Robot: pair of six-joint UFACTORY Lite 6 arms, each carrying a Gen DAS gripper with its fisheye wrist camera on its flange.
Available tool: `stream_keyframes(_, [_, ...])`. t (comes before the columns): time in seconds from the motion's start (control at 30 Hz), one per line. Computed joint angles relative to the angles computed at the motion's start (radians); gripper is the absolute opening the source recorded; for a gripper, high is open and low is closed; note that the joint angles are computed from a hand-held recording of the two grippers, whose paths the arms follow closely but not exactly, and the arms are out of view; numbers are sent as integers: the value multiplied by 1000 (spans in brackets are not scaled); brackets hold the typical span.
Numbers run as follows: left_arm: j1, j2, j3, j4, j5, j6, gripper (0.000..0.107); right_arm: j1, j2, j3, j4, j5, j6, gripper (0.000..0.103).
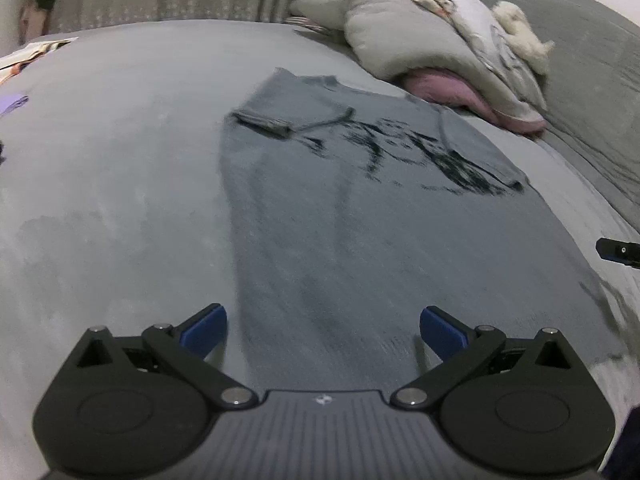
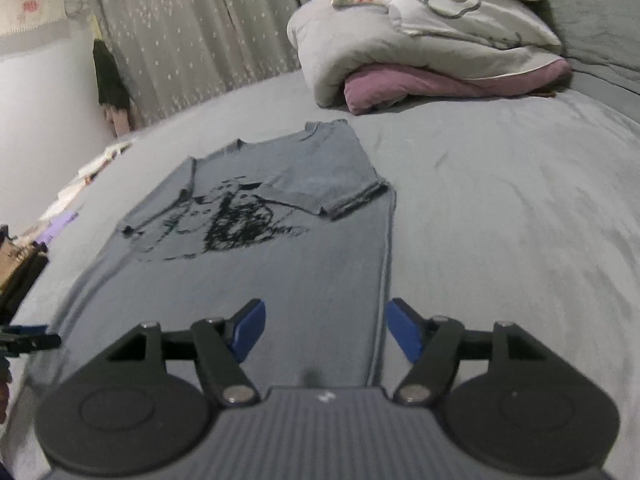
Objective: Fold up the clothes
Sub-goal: 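Move both open grippers to the ribbed hem of the sweater, then grasp the ribbed hem with the left gripper while the right gripper grasps it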
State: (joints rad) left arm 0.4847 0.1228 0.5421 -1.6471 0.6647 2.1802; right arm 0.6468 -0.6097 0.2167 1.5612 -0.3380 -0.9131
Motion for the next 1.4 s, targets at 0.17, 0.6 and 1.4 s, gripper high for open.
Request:
stream_keyframes(0.17, [-91, -86, -128, -218, -70, 196, 103, 301, -144, -115, 203, -205, 29, 72])
stream_keyframes(0.6, [-31, -243, -363, -492, -21, 401, 103, 771, 271, -38, 174, -497, 499, 95])
stream_keyframes(1.4, [137, -194, -270, -173, 25, 202, 52, 882, 259, -94, 199, -572, 734, 7])
